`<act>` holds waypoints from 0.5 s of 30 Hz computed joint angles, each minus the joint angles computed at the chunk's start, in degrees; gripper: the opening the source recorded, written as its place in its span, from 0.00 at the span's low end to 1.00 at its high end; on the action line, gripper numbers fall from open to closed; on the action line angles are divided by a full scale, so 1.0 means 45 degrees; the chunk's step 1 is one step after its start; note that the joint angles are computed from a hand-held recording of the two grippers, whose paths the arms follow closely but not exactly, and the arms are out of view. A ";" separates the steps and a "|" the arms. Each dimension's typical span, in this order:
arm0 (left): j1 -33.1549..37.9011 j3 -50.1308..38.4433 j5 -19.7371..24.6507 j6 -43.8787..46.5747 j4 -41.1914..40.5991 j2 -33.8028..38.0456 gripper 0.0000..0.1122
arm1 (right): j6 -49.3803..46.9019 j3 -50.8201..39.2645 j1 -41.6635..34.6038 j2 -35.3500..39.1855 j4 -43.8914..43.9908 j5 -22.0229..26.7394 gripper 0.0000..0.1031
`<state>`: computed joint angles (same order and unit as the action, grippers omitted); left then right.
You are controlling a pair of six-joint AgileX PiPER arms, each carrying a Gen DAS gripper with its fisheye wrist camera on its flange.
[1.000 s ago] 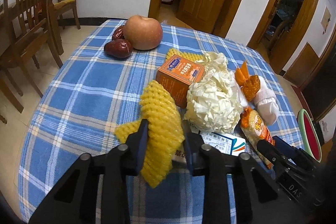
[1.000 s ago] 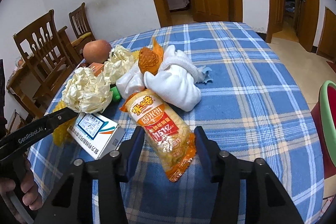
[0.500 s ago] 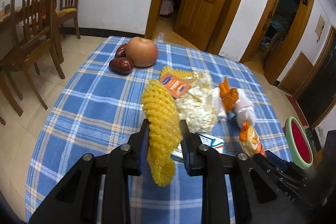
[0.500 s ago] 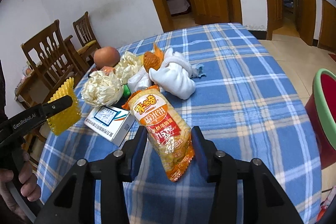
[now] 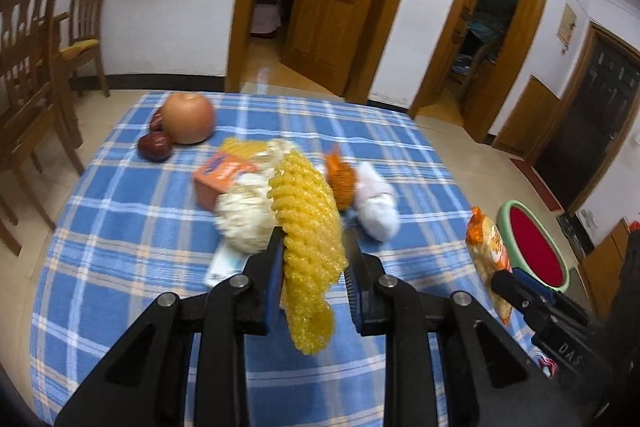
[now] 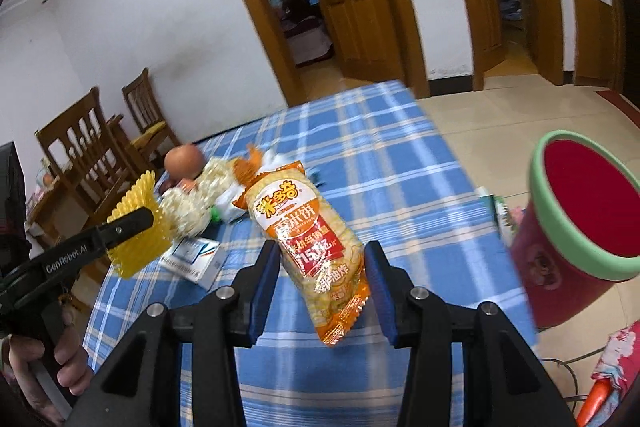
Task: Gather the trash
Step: 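Carry the foam net and snack bag over the red bin with both tools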
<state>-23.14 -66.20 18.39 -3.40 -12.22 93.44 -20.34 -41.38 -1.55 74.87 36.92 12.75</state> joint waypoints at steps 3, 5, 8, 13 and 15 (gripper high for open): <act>-0.0364 -0.0568 0.0350 0.0586 -0.0667 0.0306 0.24 | -0.0924 0.0153 -0.0951 -0.0380 0.0662 0.0305 0.45; -0.0700 -0.0997 0.0492 0.0474 -0.0544 0.0582 0.24 | -0.1371 0.0195 -0.1655 -0.0585 0.0904 0.0571 0.45; -0.1315 -0.1702 0.0680 -0.0028 0.0055 0.0995 0.24 | -0.2102 0.0192 -0.2853 -0.0801 0.1270 0.0957 0.45; -0.2276 -0.3206 0.1180 -0.0129 0.0310 0.1923 0.24 | -0.2616 -0.0008 -0.4794 -0.0982 0.1142 0.1546 0.45; -0.2675 -0.3869 0.1412 -0.0314 0.0531 0.2333 0.24 | -0.2974 -0.0114 -0.5545 -0.0925 0.1220 0.1727 0.45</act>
